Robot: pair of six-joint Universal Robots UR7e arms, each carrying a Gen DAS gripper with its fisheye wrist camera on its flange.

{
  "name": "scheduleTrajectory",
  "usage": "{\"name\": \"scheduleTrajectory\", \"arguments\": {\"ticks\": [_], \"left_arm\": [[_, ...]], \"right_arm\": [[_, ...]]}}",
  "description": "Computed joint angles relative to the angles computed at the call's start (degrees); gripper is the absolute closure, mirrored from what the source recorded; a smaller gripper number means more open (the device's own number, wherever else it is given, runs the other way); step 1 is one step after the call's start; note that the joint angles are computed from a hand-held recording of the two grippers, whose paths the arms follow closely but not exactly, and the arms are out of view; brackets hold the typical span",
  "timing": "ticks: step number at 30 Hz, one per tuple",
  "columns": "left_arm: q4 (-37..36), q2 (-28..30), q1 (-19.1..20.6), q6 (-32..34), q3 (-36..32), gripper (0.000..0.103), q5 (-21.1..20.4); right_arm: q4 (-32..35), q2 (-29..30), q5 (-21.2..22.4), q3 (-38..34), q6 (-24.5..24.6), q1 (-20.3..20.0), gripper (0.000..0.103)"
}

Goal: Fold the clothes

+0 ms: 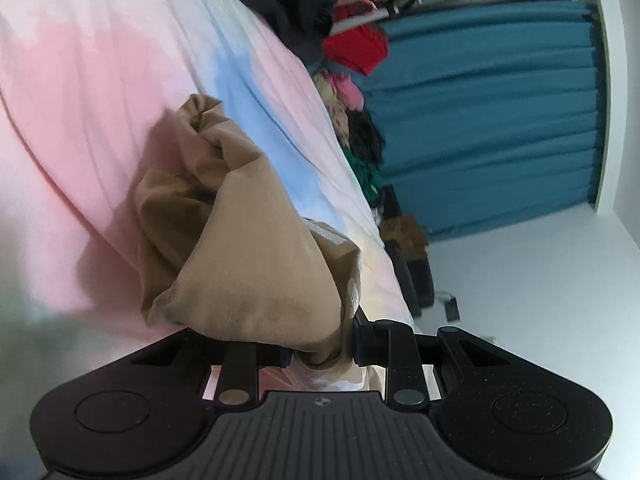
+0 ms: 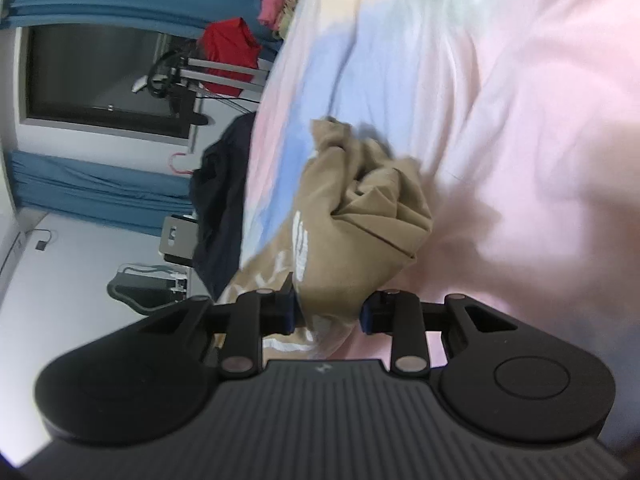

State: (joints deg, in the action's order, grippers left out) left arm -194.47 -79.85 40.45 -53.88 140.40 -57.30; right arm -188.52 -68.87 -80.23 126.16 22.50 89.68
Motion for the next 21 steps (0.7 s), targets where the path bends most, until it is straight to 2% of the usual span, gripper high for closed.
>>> {"name": "scheduleTrajectory", "arguments": {"ticks": [3,6,11,16,21], "left_arm": [[7.6,-3.4,-3.2,-2.8,-0.6,0.075,0.3],[13.6,-4.1,-5.6,-5.6,-2.2,0.075,-0.4],[19.5,1.5,-4.1,-7.4,-10.5,0.075,-4.8],[25.1,15.3,0.9,0.6,-27.7,0.075,-9.4],[36.6,32.1,5.0,8.2,-53.1,0.076,-12.7]], "right_arm": [[3.9,-4.3,-0.1,0.9,0.6,0.2,0.071],[8.0,-8.3,-0.2,1.0,0.8,-0.1,0.071],[12.6,-11.2,-0.4,-2.4,0.9,-1.1,0.071],[13.8,-8.6,-4.0,-10.8,0.6,-2.4,0.071],[15.6,-1.1,-10.4,-26.8,-0.3,-2.8,0.071]]}}
